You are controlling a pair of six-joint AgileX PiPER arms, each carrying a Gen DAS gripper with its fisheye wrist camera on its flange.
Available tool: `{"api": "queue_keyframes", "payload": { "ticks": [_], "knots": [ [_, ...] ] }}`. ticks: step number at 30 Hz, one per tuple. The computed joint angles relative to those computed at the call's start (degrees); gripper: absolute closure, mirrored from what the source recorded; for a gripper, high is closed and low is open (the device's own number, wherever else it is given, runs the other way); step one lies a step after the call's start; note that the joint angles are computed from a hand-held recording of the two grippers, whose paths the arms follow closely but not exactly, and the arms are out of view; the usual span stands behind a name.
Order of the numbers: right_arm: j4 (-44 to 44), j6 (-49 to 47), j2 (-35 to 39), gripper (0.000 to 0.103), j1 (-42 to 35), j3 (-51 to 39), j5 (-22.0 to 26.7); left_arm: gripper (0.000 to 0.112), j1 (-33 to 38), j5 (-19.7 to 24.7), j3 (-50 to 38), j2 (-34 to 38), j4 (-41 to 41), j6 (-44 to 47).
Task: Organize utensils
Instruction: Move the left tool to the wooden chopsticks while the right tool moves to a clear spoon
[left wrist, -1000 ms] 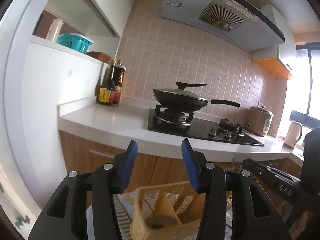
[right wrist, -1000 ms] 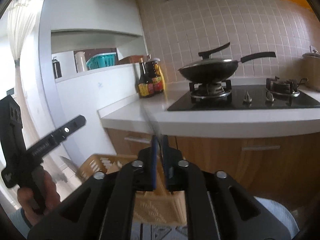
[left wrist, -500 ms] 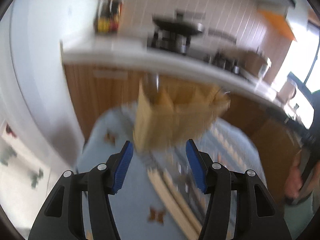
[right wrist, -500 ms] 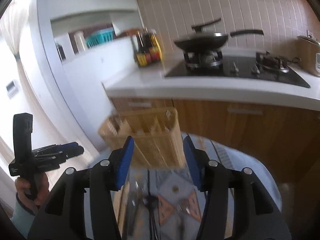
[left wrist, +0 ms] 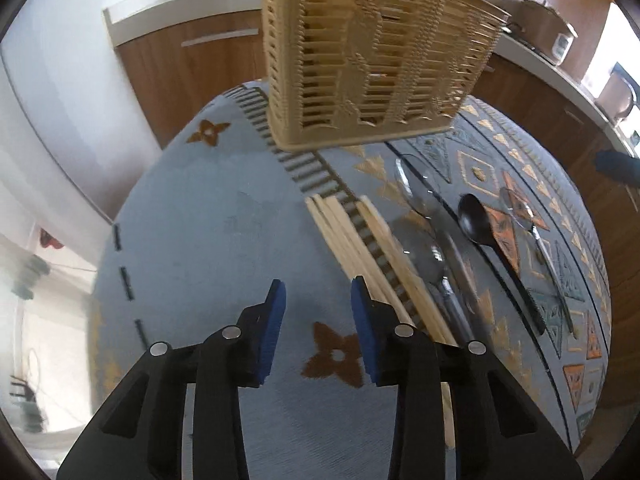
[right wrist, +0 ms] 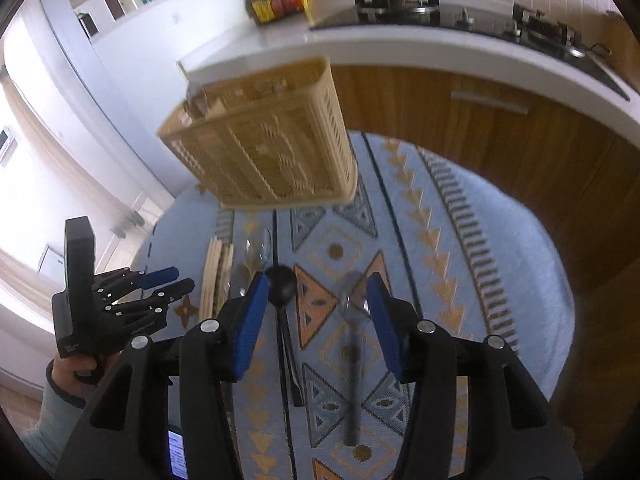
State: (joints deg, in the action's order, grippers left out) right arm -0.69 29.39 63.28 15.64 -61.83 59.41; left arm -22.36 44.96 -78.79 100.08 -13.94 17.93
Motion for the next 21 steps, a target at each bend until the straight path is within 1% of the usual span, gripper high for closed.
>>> {"api": "queue_keyframes", "payload": {
  "ticks": [1,3,4,6,11,12,13,15,16,18,21],
  "knots": [
    [0.35,-0.15,0.16,0.055,-0.21,0.53,-0.34,0.08,0.03,-0.88,0.85,-0.29,-0.32,0.5],
    [2.29,-1.34,0.4,0.055,-1.33,2.13,-1.54,0.08,-1.34,-3.24,3.04,-1.04,1.82,-1.36],
    [3.44,-2.08,0.57,0.055,-2.02,2.88,-2.06,0.08,-1.89,-5.36,4.66,-1.86,2.76,-2.02],
    [4.94,-2.95,0.71,0.055,-2.9,4.42,-3.08,0.08,-2.5,-6.56,5.56,-2.4,4.5,-3.63],
    [9.26,-5.88,0.41,0.055,-5.62,6.72,-4.69,0.08,-3.07,-4.98,4.79,-2.31,4.57,-5.31],
    [9.6,-6.14,0.19,0.055,-5.89,7.06,-4.81,0.08,-2.44,-3.98,4.51,-2.22,2.74,-3.56],
    [9.61,-6.11,-0.15,0.055,-5.92,7.61,-5.04,0.08,-2.68,-3.58,4.12,-1.86,2.4,-3.65],
    [9.94,-6.64,-0.61,0.055,-6.36,8.37,-5.26,0.079,-2.73,-3.22,4.63,-2.31,3.06,-4.06],
    [10.24,-6.97,-0.83,0.055,-6.67,8.97,-5.48,0.078,-2.76,-2.27,4.31,-2.27,3.24,-4.53],
    [11.26,-7.8,-1.11,0.055,-7.67,9.94,-5.91,0.076,-3.36,-1.0,3.4,-1.84,4.12,-6.62],
    [12.56,-8.82,-1.86,0.055,-8.99,11.47,-7.04,0.075,-5.96,-1.73,3.25,-1.84,10.11,-14.06]
  ]
}}
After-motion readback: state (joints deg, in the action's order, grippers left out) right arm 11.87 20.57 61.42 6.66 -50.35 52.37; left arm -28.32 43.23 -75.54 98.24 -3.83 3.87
